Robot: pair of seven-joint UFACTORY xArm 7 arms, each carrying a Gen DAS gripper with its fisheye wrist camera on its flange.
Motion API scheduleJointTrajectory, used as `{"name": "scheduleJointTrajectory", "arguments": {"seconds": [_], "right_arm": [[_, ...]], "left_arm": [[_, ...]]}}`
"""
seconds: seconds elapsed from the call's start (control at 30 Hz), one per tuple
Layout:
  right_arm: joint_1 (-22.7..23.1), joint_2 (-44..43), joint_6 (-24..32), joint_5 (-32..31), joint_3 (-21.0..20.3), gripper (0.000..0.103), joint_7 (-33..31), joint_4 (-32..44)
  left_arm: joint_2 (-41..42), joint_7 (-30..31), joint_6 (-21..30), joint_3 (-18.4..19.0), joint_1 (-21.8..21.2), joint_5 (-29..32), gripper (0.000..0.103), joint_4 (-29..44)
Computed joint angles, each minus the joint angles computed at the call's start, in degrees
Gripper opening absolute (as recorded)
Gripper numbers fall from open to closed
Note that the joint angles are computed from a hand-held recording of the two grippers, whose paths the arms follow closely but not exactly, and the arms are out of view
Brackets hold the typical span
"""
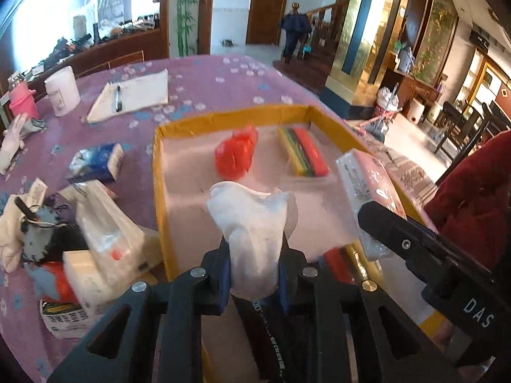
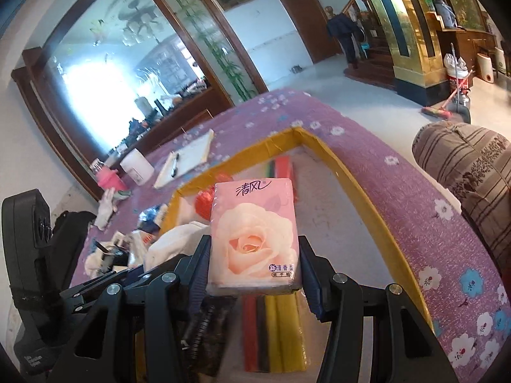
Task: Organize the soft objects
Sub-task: 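Carry the tissue packet and white cloth with both tools over the tray, then lower the tissue packet and white cloth into the tray and open both tools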
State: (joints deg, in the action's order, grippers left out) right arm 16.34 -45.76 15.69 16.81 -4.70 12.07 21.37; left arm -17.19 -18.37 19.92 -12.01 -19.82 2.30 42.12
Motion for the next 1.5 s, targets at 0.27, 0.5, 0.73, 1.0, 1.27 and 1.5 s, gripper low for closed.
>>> {"name": "scheduleJointTrajectory", "arguments": {"seconds": [0.27, 0.5, 0.73, 1.0, 1.27, 1.5], "right_arm": [[-3.2, 1.7, 2.1, -2.7, 3.4, 0.056, 1.3, 0.9], [-5.2, 2.2, 4.3, -5.5, 5.2, 0.056, 3.6, 1.6], [-6.0, 2.9, 5.8, -7.2, 6.3, 0.057, 5.3, 2.4], [-6.5, 2.7, 6.0, -8.1, 6.6, 0.057, 6.9, 2.3], [-6.7, 2.4, 5.9, -8.4, 6.7, 0.060, 8.3, 2.2], [-7.0, 1.8, 5.7, -8.9, 6.9, 0.062, 9.1, 2.1]], "left_arm": [[1.3, 4.6, 2.1, 1.9, -2.0, -5.0, 0.022, 1.4], [1.6, 7.1, 2.3, 2.5, -2.5, -7.7, 0.025, 1.2], [1.8, 5.9, 1.8, 1.4, -1.3, -6.6, 0.027, 1.2], [1.4, 5.2, 2.1, 1.9, -1.5, -6.9, 0.038, 0.9], [1.1, 4.8, 1.7, 2.0, -1.4, -7.5, 0.044, 0.5], [0.4, 3.9, 0.8, 1.7, -0.9, -6.7, 0.050, -0.1]]}}
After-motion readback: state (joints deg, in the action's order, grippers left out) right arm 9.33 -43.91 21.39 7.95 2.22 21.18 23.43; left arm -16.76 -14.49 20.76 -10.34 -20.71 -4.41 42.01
